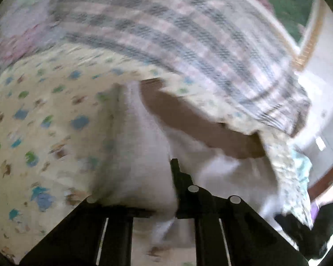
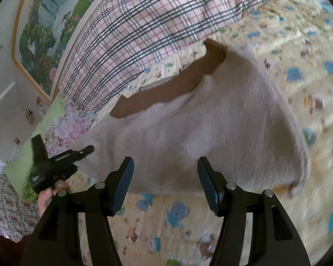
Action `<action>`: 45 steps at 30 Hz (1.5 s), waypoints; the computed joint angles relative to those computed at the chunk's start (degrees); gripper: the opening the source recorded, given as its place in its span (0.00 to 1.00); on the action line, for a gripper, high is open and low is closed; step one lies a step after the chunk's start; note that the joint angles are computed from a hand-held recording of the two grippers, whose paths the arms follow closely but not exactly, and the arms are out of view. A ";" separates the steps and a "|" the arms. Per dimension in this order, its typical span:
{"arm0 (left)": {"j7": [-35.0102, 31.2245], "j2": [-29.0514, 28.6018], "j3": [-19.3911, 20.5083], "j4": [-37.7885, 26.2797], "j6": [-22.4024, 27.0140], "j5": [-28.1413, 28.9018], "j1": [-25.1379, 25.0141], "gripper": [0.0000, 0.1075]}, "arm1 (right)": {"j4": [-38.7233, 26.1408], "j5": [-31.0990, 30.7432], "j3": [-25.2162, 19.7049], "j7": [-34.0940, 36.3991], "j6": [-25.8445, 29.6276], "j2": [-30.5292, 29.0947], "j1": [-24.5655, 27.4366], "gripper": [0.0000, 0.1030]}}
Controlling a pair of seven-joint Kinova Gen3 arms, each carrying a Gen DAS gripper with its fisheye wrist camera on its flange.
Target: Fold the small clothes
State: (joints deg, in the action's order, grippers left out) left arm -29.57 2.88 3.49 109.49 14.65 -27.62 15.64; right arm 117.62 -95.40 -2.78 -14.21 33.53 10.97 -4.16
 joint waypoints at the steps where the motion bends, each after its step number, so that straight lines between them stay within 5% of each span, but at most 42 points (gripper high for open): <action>1: -1.59 0.21 0.78 -1.11 0.11 0.51 0.52 0.07 | -1.21 2.06 1.07 -2.24 0.15 -0.09 -0.45 0.59; 6: -11.58 3.34 4.43 -6.37 -0.62 6.85 3.01 0.06 | -8.19 9.09 0.09 -10.13 6.42 2.11 5.48 0.59; 15: -18.43 14.01 1.96 -13.22 3.44 9.96 12.30 0.06 | -21.85 21.24 -1.03 -24.31 13.09 11.24 8.43 0.68; 30: -39.41 9.73 9.82 -5.97 -4.17 32.46 0.35 0.06 | -53.26 47.09 -8.07 -46.24 23.02 29.95 0.32 0.73; 32: -39.05 9.78 7.45 -6.48 -3.43 32.01 2.60 0.06 | -55.48 49.79 -8.44 -48.87 23.33 31.18 -0.96 0.49; 33: -38.78 9.66 6.56 -6.64 -3.19 31.78 3.48 0.06 | -55.92 50.78 -8.75 -49.68 23.12 31.36 -1.34 0.26; 36: -38.30 8.41 5.67 -6.69 -3.87 31.53 4.83 0.06 | -53.06 51.44 -11.91 -47.82 19.95 28.81 0.60 0.21; 41: -47.33 8.77 14.91 -9.70 -4.50 39.04 -1.11 0.06 | -48.07 48.19 -15.18 -42.18 17.81 22.21 6.86 0.20; 45: -45.83 12.82 10.83 -14.92 -2.82 36.72 6.50 0.06 | -46.05 49.67 -11.54 -42.50 18.63 18.72 9.21 0.20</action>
State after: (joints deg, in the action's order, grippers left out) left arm -75.40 15.70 14.32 94.58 11.83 9.10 22.14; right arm 71.57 -45.72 -14.32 -56.70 52.16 29.69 5.05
